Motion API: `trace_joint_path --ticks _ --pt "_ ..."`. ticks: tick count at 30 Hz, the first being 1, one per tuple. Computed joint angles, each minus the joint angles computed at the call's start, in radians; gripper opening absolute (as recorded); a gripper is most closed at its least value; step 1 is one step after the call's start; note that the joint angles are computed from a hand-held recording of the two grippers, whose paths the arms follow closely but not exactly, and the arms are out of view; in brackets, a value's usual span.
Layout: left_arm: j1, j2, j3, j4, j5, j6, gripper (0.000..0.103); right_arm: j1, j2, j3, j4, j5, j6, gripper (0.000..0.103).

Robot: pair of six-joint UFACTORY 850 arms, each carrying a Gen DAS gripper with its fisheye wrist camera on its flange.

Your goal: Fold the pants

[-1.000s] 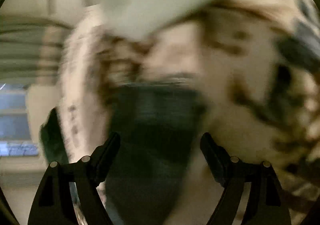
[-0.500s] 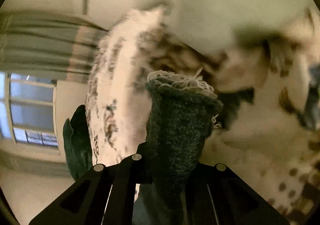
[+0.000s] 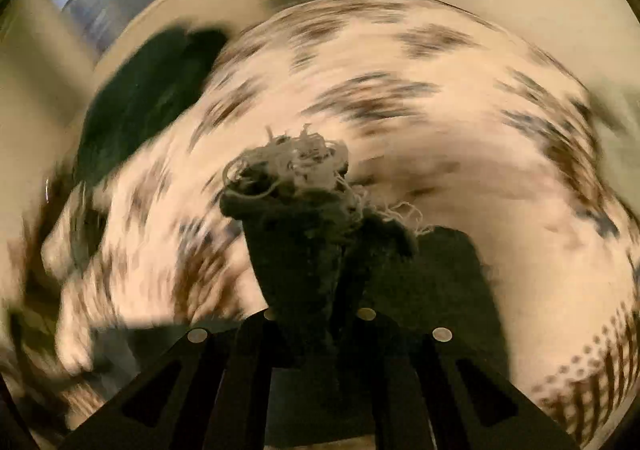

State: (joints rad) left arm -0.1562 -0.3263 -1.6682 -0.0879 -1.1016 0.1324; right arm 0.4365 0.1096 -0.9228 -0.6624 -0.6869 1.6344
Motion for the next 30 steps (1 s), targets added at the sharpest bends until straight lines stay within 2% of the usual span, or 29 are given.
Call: trace_joint_path --ticks 3,5,6,9,11,12,13,15,16,18,20,22,24,26,27,28,30 --pt "0.084 -0.028 -0.042 0.007 -0.018 0.021 0.093 0.108 -0.266 -0.208 0.047 0.003 -0.11 0.007" --pt "0.129 -0.05 -0.069 0.016 -0.022 0.037 0.093 0.17 -0.437 -0.366 0.09 -0.063 -0.218 0.007" --pt "0.142 -0.059 -0.079 0.019 -0.022 0.046 0.093 0.191 -0.486 -0.411 0.104 -0.076 -0.242 0.007" --pt "0.16 -0.086 -0.105 0.015 -0.015 0.065 0.093 0.235 -0.612 -0.534 0.1 -0.205 -0.3 0.009" --pt "0.16 -0.106 -0.133 -0.014 -0.031 0.073 0.093 0.228 -0.625 -0.546 0.137 -0.207 -0.362 0.017" --pt "0.157 -0.116 -0.148 -0.049 -0.045 0.083 0.093 0.217 -0.613 -0.54 0.184 -0.187 -0.404 0.021" --pt "0.153 -0.124 -0.161 -0.07 -0.057 0.088 0.093 0.198 -0.569 -0.5 0.243 -0.13 -0.437 0.026" --pt "0.137 -0.15 -0.196 -0.136 -0.105 0.095 0.093 0.151 -0.437 -0.362 0.362 0.056 -0.454 0.075" --pt "0.129 -0.164 -0.211 -0.178 -0.137 0.092 0.093 0.129 -0.372 -0.29 0.43 0.157 -0.465 0.082" --pt "0.107 -0.195 -0.235 -0.254 -0.207 0.074 0.093 0.089 -0.219 -0.125 0.639 0.342 -0.527 0.083" --pt "0.068 -0.236 -0.25 -0.296 -0.288 0.057 0.093 0.068 -0.101 -0.005 0.779 0.412 -0.554 0.083" --pt "0.028 -0.242 -0.22 -0.278 -0.283 0.052 0.093 0.049 -0.014 0.076 0.764 0.387 -0.452 0.083" --pt "-0.008 -0.24 -0.189 -0.237 -0.254 0.07 0.093 0.039 0.057 0.14 0.645 0.333 -0.265 0.083" --pt "-0.051 -0.223 -0.139 -0.171 -0.194 0.108 0.08 0.023 0.108 0.185 0.557 0.26 -0.141 0.083" --pt "-0.066 -0.213 -0.116 -0.139 -0.169 0.122 0.061 0.008 0.124 0.198 0.528 0.207 -0.098 0.083" --pt "-0.075 -0.207 -0.103 -0.115 -0.153 0.13 0.057 -0.008 0.135 0.208 0.515 0.15 -0.071 0.083" --pt "-0.09 -0.178 -0.058 -0.076 -0.099 0.151 0.058 -0.048 0.14 0.228 0.538 0.114 -0.094 0.083"
